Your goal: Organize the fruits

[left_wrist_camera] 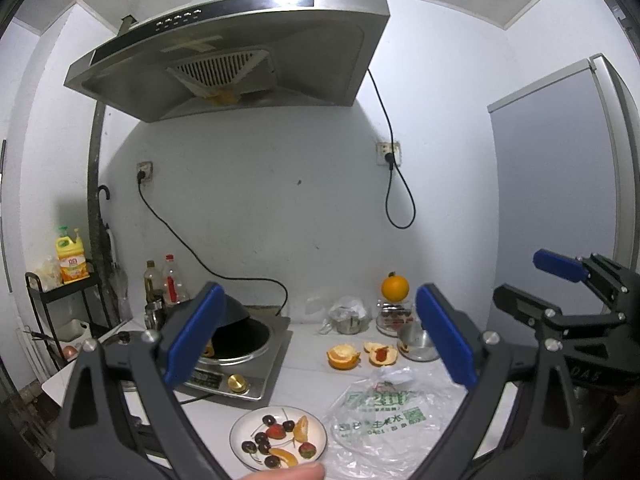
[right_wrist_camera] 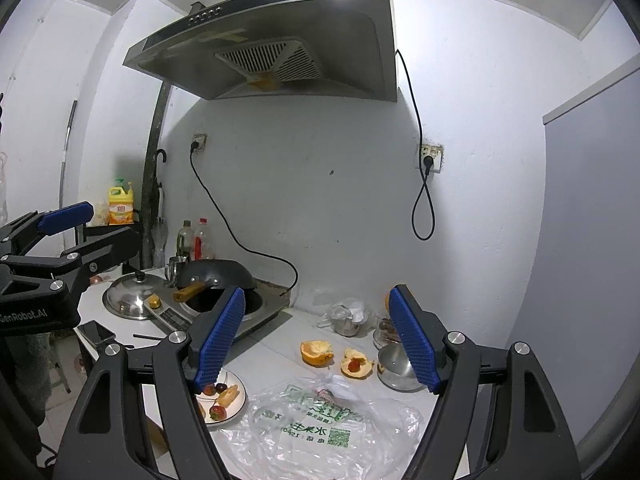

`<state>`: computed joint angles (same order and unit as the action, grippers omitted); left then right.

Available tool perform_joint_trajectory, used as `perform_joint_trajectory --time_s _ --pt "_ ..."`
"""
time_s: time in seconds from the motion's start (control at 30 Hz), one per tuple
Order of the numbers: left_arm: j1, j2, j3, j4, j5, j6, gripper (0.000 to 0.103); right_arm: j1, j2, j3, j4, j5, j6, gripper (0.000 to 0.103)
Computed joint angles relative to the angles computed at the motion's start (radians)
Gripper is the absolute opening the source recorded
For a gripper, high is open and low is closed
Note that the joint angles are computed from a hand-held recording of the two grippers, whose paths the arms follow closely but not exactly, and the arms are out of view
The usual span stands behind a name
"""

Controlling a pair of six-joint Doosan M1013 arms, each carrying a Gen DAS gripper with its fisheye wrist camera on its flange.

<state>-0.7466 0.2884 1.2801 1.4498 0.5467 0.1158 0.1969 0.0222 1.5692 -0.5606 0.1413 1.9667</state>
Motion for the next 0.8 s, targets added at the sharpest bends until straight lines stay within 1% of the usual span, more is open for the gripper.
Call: perform_joint_trajectory --time_s 0.8 --pt "-0.001 0.007 -0.007 -0.011 0.017 0.004 0.097 0.0 -0.001 -0.001 0.006 0.002 -0.002 0.077"
